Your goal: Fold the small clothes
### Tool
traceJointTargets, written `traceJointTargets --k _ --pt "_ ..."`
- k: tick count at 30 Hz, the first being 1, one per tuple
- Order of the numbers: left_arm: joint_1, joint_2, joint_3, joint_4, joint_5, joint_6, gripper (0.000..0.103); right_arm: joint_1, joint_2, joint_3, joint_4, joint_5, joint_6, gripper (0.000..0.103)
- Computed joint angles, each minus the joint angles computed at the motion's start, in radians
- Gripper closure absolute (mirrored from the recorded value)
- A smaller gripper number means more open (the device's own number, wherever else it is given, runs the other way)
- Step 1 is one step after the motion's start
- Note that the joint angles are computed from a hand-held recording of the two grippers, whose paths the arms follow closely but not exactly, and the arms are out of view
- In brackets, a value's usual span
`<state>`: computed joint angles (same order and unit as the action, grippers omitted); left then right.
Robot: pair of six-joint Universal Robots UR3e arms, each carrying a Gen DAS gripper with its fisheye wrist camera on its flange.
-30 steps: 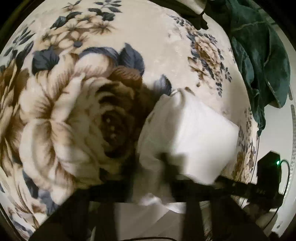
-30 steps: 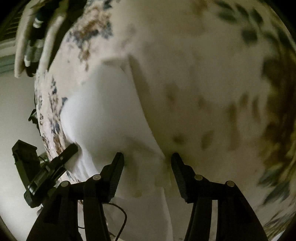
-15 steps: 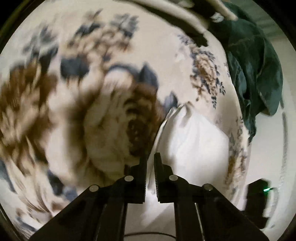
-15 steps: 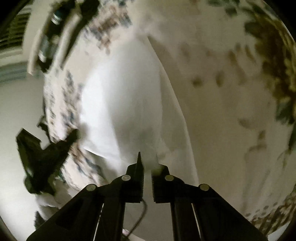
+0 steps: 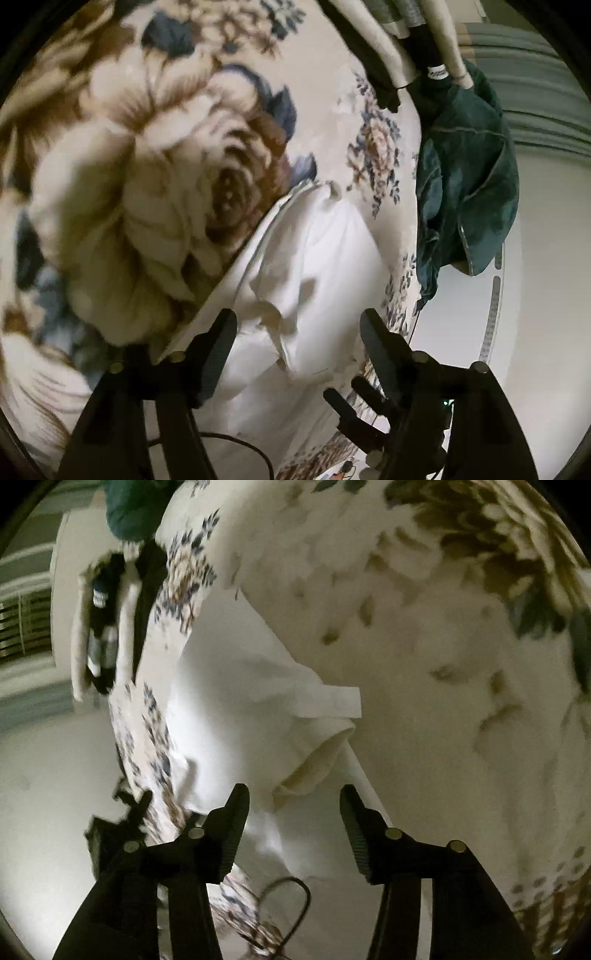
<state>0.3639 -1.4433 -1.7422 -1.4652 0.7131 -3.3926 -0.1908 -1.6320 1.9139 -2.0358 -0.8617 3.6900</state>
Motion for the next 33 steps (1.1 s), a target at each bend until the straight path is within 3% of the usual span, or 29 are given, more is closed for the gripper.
traceJointTargets --k 3,5,6,7,8,17,20,23,24,25,26,30,33 --pt "-0.062 -0.062 -0.033 0.178 0.027 -0.090 0.039 0.014 0.089 0.048 -0.203 0.005 0.126 0.050" --pt "-0.128 -0.105 -0.013 0.300 0.111 -0.134 0.084 0.033 0.146 0.068 -0.329 -0.001 0.218 0.054" --pt "-0.144 -0.120 0.014 0.285 0.135 -0.110 0.098 0.049 0.166 0.079 -0.396 -0.018 0.270 0.079" --pt "-0.150 -0.120 0.022 0.285 0.150 -0.095 0.098 0.061 0.185 0.076 -0.419 -0.017 0.285 0.094" --pt "-0.158 -0.112 0.042 0.272 0.171 -0.074 0.098 0.073 0.198 0.074 -0.444 -0.016 0.301 0.098" --pt "-0.111 -0.038 0.072 0.086 0.240 0.075 0.097 0.146 0.096 0.097 -0.372 -0.055 0.277 0.099" --pt "-0.097 -0.075 0.052 0.043 0.232 0.098 0.090 0.191 0.134 -0.028 -0.212 -0.145 0.156 0.099" --pt "-0.064 -0.031 0.052 -0.021 0.222 0.186 0.073 0.210 0.176 -0.172 -0.017 -0.205 0.020 0.061" --pt "-0.060 -0.012 0.062 -0.049 0.227 0.222 0.054 0.198 0.157 -0.180 0.026 -0.200 -0.023 0.056" --pt "-0.048 0.017 0.074 -0.101 0.229 0.275 0.026 0.191 0.140 -0.189 0.066 -0.205 -0.054 0.053" --pt "-0.032 0.052 0.082 -0.163 0.232 0.328 0.019 0.184 0.116 -0.196 0.114 -0.213 -0.088 0.047" --pt "0.104 0.240 0.087 -0.512 0.293 0.557 0.018 0.141 -0.027 -0.163 0.347 -0.233 -0.227 0.043" --pt "0.281 0.373 0.075 -0.803 0.356 0.734 0.018 0.054 -0.223 -0.025 0.550 -0.216 -0.336 0.043"
